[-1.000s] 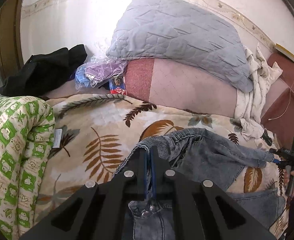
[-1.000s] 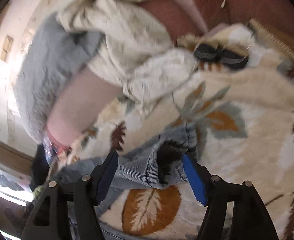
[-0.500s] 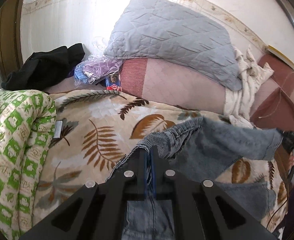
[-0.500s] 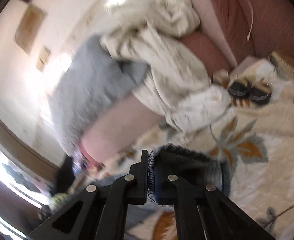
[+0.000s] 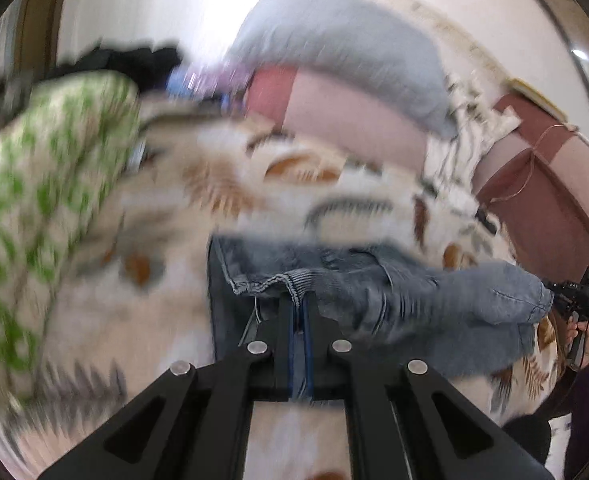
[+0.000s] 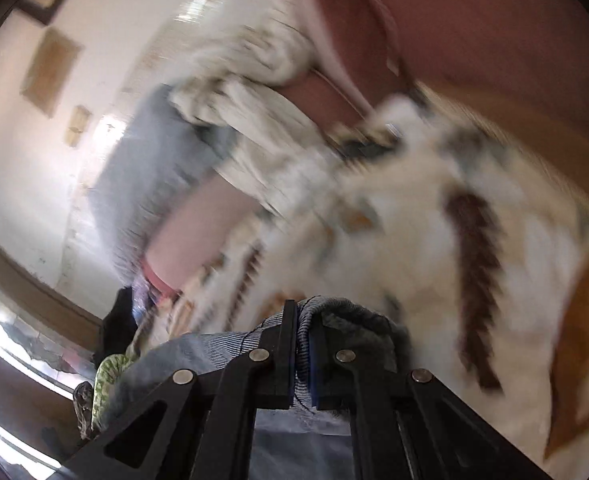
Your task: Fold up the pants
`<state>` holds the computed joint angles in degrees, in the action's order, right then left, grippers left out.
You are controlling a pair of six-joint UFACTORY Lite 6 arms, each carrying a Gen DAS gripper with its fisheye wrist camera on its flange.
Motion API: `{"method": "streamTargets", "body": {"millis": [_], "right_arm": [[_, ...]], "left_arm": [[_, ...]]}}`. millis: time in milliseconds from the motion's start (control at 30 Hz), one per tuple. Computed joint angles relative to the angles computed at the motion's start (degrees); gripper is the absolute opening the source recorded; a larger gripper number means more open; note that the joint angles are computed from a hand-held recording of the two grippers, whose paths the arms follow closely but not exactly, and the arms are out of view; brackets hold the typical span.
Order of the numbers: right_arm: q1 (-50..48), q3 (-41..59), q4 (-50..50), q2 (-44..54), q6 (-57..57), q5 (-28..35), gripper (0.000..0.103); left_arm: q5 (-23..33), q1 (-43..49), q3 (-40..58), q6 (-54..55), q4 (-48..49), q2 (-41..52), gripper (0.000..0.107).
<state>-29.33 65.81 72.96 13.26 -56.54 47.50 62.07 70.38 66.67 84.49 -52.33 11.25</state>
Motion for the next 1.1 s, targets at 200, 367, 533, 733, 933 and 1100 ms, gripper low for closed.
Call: {"method": "streamTargets", "body": {"millis": [200, 367, 533, 733, 933, 1100], "right_arm": [[6.23, 16.71, -1.34, 6.91, 12.08, -1.25, 0.004], [11.59, 26.28, 1.49, 4.47, 11.91, -2.99, 0.004], [4.14, 4.66, 2.11, -9.25, -3.27, 1.96, 0.004], [-10.09, -10.22, -19.09, -5.77, -4.59, 7.48, 0.009], [-15.38, -10.84, -17.28, -9.96, -6.48, 11.60, 0.015], [-5.88, -7.08, -14.52, -12.16, -0.54, 2.58, 0.079]], "left_arm": [[-1.72, -2.50, 6.74, -5.67, -1.36, 5.66, 0.004], [2.56, -0.40, 7.74, -1.54, -6.29, 1.85, 0.004], [4.69, 4.72, 3.57, 6.08, -2.95, 3.93, 0.005], [-3.09, 8.09, -0.22, 6.98, 6.14, 9.85, 0.005], [-2.82, 12.19, 6.37, 3.63, 5.39, 11.31, 0.005], [1.60, 11.40, 3.89, 4.91, 1.94, 5.64, 0.005]]}}
